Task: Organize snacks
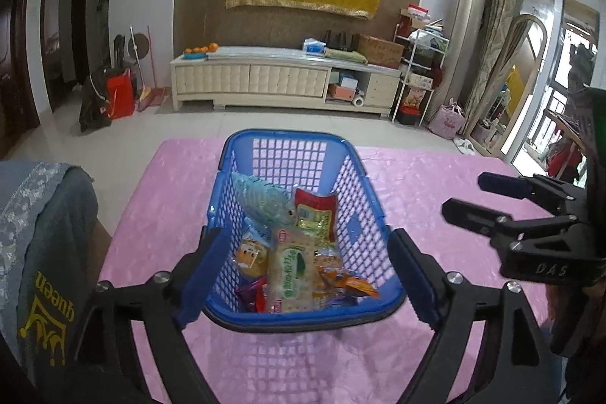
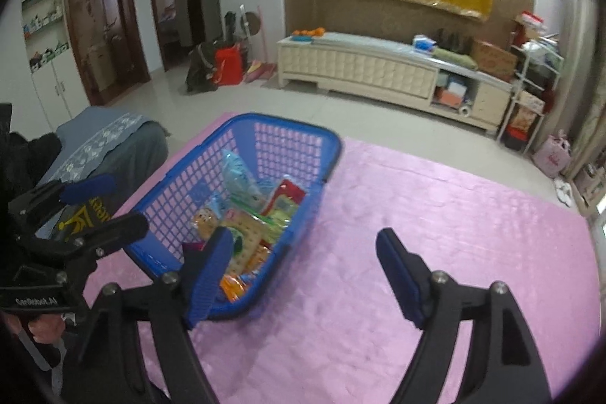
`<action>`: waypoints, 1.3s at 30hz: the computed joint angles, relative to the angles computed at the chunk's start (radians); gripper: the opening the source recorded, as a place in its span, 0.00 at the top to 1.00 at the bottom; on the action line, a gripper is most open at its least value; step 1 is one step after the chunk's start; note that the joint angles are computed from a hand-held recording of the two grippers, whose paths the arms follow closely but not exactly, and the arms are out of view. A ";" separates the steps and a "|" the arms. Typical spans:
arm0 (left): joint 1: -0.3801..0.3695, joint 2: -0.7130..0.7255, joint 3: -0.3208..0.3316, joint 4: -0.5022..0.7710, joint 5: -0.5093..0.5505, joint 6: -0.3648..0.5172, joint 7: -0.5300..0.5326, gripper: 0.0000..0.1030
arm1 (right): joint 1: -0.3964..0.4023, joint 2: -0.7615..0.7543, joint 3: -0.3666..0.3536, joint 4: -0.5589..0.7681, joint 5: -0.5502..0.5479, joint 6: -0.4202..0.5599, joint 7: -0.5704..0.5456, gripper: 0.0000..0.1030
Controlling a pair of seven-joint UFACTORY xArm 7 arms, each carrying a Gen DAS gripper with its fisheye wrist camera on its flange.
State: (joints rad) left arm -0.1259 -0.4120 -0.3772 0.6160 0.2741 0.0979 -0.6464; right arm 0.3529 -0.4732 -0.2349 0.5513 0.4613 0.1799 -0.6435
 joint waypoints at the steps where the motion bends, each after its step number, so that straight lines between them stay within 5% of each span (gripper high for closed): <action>1: 0.005 -0.013 -0.014 -0.003 0.004 0.000 -0.011 0.16 | -0.026 -0.028 0.017 -0.018 -0.016 -0.003 0.008 0.20; 8: 0.041 -0.129 -0.113 -0.018 0.042 0.015 -0.068 0.00 | -0.127 -0.216 0.068 -0.115 -0.135 0.036 0.080 0.19; 12: 0.028 -0.200 -0.145 -0.009 0.049 0.072 -0.089 0.00 | -0.174 -0.339 0.091 -0.167 -0.191 0.057 0.125 0.13; 15: 0.004 -0.238 -0.149 0.000 0.044 0.107 -0.102 0.00 | -0.194 -0.427 0.078 -0.187 -0.215 0.103 0.155 0.00; 28: -0.076 -0.391 -0.194 0.014 0.040 0.253 -0.162 0.00 | -0.301 -0.732 0.062 -0.252 -0.264 0.315 0.267 0.00; 39: -0.095 -0.439 -0.204 0.013 0.048 0.278 -0.153 0.00 | -0.317 -0.841 0.055 -0.281 -0.278 0.366 0.298 0.00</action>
